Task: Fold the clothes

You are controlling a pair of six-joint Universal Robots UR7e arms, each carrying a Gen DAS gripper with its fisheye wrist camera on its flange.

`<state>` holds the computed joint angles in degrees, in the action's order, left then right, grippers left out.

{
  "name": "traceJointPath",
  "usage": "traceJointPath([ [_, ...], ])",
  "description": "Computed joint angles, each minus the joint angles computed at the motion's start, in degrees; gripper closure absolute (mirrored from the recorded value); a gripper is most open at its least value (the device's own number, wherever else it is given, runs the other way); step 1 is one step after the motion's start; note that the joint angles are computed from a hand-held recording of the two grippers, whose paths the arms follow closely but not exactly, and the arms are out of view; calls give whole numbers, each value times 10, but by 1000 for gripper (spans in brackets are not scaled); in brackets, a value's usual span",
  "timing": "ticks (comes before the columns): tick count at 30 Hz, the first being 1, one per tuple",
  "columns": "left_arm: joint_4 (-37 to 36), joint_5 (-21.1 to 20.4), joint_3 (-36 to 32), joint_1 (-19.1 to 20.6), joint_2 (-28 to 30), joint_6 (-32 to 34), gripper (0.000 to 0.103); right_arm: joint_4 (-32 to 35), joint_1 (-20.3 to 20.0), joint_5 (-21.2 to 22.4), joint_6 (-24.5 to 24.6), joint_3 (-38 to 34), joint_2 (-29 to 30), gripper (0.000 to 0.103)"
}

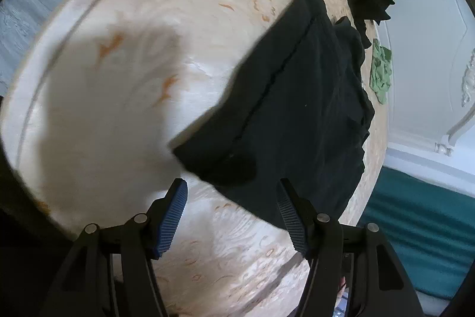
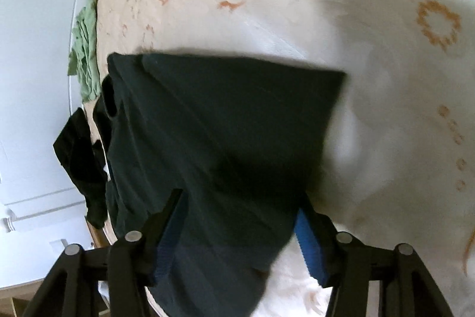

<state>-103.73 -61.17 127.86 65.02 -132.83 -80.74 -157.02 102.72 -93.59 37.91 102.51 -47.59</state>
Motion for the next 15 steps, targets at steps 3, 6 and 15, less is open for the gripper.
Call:
traceJointPath([
  [3, 36, 18, -13, 2, 23, -19, 63, -1, 2, -13, 4, -5, 6, 67],
  [6, 43, 25, -15, 8, 25, 17, 96, -19, -2, -3, 16, 1, 5, 95],
  [15, 170, 26, -41, -87, -60, -46, 97, -64, 7, 1, -21, 69, -77, 100],
])
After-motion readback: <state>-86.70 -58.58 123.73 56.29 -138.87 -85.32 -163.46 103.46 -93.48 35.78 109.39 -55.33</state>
